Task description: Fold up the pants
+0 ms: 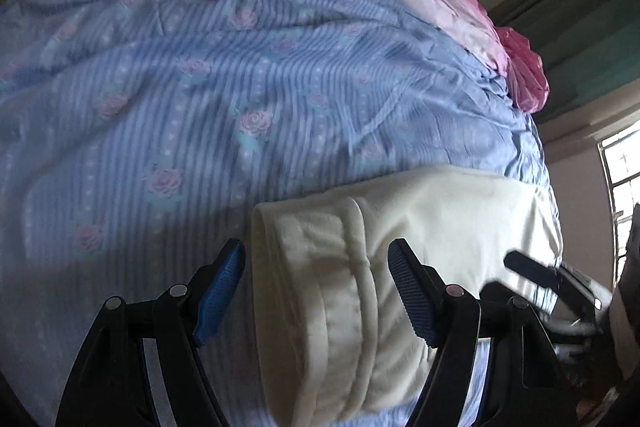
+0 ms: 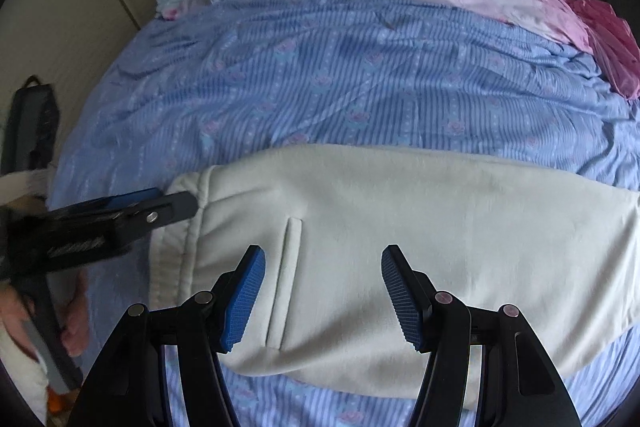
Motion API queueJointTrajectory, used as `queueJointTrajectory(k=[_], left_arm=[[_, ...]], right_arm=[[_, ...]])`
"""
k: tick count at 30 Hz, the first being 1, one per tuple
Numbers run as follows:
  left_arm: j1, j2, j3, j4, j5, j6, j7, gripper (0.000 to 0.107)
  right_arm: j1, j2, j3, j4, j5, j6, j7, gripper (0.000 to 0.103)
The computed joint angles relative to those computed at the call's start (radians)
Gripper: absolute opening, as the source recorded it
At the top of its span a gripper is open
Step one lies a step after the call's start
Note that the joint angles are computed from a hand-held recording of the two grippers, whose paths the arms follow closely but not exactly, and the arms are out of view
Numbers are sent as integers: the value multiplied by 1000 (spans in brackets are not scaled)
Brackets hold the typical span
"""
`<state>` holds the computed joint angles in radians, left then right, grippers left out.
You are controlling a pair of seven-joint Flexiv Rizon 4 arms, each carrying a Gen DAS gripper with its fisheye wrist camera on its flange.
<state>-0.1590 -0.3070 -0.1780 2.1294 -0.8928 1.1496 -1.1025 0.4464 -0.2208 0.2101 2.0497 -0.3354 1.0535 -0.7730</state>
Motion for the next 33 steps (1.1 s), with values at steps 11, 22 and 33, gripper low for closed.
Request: queueJointTrajectory(k=[11, 22, 33], left_arm=[[3, -25, -14, -16, -55, -21, 1, 62], [12, -19, 2, -24, -46, -64, 25, 47], [-52, 33, -6, 17, -285, 81, 140, 9]], right_arm=[[7, -23, -10, -5, -19, -25, 39, 61], [18, -44, -5, -19, -4, -18, 59, 61], [30, -58, -16, -33, -36, -6, 84, 61]])
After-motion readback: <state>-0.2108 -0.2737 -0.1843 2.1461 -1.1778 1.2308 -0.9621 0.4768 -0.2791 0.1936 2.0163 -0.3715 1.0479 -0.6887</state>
